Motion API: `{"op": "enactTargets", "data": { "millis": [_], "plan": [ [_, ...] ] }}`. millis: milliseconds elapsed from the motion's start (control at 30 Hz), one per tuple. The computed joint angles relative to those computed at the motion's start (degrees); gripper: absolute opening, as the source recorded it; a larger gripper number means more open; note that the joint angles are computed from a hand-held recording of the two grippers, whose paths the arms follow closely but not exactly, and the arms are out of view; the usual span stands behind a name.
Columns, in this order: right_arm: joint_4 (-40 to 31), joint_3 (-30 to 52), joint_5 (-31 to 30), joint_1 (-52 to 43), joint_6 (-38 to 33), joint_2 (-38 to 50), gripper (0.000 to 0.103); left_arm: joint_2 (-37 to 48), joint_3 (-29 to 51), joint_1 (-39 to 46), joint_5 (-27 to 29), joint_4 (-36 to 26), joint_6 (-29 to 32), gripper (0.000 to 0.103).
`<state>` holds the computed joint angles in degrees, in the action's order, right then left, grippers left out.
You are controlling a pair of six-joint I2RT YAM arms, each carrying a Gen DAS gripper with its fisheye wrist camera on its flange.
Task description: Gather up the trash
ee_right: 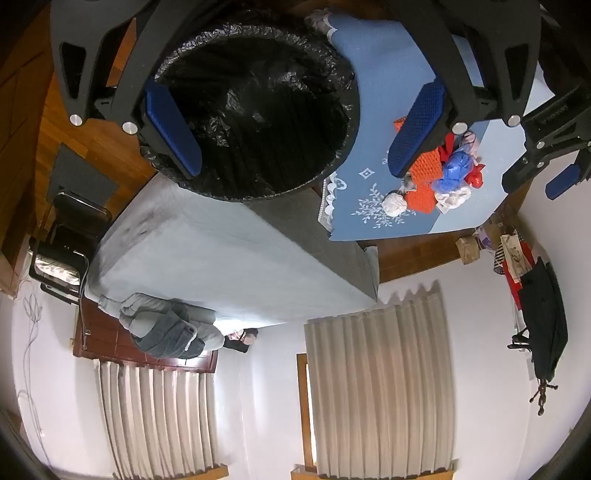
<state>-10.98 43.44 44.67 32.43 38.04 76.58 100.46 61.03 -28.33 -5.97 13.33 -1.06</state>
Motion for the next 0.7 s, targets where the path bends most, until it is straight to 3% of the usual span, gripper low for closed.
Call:
{"op": "enactTargets", "data": {
  "millis": [700],
  "plan": [
    [0.10, -0.10, 0.06, -0.09, -0.22, 0.00, 0.098, -0.19, -0.28, 0.34, 0.31, -0.28, -0.43, 0.097]
  ]
}}
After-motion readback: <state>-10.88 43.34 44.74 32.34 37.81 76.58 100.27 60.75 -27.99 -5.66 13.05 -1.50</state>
